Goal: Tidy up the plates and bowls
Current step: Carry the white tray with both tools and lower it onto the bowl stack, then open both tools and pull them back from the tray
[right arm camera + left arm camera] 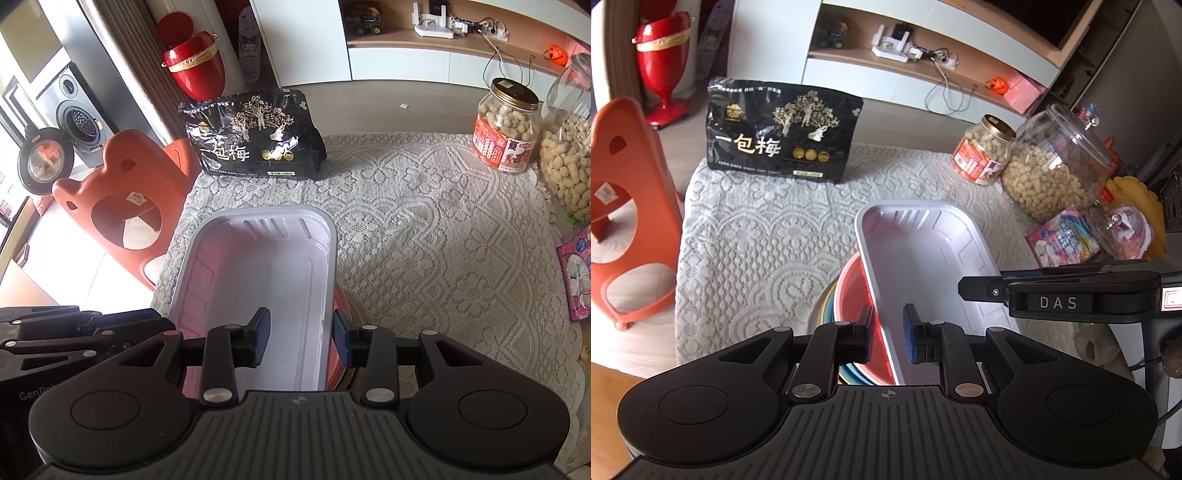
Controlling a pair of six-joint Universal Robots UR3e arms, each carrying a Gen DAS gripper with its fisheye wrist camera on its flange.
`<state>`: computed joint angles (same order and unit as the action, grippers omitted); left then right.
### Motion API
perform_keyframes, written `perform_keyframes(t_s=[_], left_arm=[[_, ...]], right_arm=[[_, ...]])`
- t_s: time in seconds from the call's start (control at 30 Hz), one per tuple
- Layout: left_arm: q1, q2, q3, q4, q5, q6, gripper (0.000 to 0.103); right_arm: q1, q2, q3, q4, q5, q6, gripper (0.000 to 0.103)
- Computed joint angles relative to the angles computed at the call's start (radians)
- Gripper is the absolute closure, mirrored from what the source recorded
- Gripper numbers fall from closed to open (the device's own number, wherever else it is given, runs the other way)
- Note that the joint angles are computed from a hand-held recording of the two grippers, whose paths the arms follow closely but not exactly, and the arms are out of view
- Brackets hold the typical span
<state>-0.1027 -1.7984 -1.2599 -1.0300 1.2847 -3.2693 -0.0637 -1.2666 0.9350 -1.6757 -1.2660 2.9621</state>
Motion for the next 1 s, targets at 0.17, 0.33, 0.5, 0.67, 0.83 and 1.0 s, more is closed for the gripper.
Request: perform_keyframes(t_s=[0.17,0.33,0.5,0.67,0.83,1.0], left_arm=[[-0.005,-0.001,0.002,-0.004,0.006,0.001,0.084],[-0.017,-0.005,0.005,0.0,0.026,-0.002,0.084],[-0.03,0.003,-0.003,0.02,0.051,-0.008,0.084],[-0.044,0.026,-0.026,0.055,0.095,-0.018,0.084],[-0.075,0.085,-0.094,0.108,0.158,-0.041,0.084],[-0.159,0.197,-0.226,0.227,0.282,-0.108,0.084]], right_arm=[[0.009,0.001,0.002,0.0,-0.006,0.004,0.066],[0.002,-0.002,0.011,-0.003,-0.006,0.004,0.066],[-0.01,-0.017,0.034,-0.013,0.002,0.005,0.066],[-0.026,-0.06,0.087,-0.037,0.018,-0.003,0.066],[-0.063,-0.174,0.212,-0.096,0.06,-0.024,0.066],[-0.155,-0.412,0.44,-0.179,0.16,-0.099,0.063]])
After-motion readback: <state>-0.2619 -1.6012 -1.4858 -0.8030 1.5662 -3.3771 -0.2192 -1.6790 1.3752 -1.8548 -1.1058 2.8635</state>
